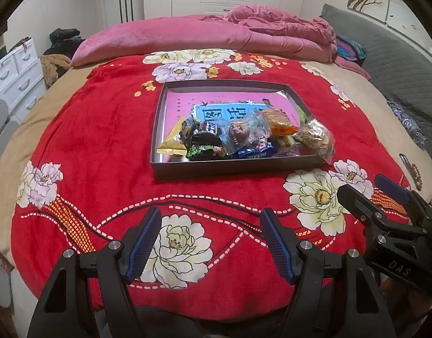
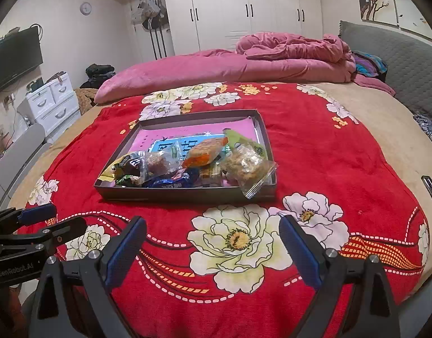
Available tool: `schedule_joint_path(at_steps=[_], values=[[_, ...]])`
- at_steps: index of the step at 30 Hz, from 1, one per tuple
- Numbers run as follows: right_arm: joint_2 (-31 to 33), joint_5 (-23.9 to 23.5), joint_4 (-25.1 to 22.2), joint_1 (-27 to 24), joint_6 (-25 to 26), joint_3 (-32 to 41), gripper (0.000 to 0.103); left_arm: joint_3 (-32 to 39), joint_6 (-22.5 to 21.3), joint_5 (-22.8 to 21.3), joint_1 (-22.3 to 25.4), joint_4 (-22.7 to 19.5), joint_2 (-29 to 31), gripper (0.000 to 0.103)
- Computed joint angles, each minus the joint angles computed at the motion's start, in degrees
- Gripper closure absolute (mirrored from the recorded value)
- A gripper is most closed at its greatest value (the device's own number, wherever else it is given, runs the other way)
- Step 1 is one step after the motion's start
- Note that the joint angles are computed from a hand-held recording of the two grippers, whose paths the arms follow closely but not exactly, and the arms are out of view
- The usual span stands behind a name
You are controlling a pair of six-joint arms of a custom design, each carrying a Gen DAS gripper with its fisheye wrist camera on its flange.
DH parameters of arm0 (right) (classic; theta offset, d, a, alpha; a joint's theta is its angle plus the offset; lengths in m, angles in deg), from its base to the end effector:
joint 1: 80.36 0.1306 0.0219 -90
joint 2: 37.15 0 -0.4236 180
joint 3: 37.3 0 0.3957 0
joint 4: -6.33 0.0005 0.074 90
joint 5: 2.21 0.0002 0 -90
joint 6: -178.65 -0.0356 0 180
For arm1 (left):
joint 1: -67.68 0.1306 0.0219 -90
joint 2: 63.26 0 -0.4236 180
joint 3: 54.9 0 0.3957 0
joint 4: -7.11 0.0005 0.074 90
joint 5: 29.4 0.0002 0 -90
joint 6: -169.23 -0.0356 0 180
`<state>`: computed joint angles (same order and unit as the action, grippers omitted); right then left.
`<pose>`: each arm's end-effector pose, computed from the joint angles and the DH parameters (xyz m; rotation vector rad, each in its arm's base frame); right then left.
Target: Organize snacks
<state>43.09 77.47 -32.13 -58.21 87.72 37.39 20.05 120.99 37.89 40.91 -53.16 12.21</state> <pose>0.3888 0.1646 0.4339 -0.5230 2.3013 0.4089 0.3303 -0.1518 0.4437 -0.4565 2.4655 0.0482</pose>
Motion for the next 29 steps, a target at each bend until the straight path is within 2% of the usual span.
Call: schedule_joint_path(at_steps=[21,23,24,29], values=[[0.0,0.2,-0.1,0.0,-0.1,0.1,0.008,0.1,0.8,1.2,0.5,-0.7,0.8,0.029],[0.1,0.2,0.1,-0.2,-0.2,0.0,0.004,-0.1,0.7,1.4,0.5,-0.1,0.9,0.029],[0.1,0.3,0.3,-0.3,-0.3,-0.1,0.0,-0.2,0.6,1.2,0.5,0.1,0.9,0.029],[0.8,1.7,1.0,-1.3,-1.0,0.1,0.0,-0.8,1.0,-1.4,1.9,1.2,0.2,0.027]])
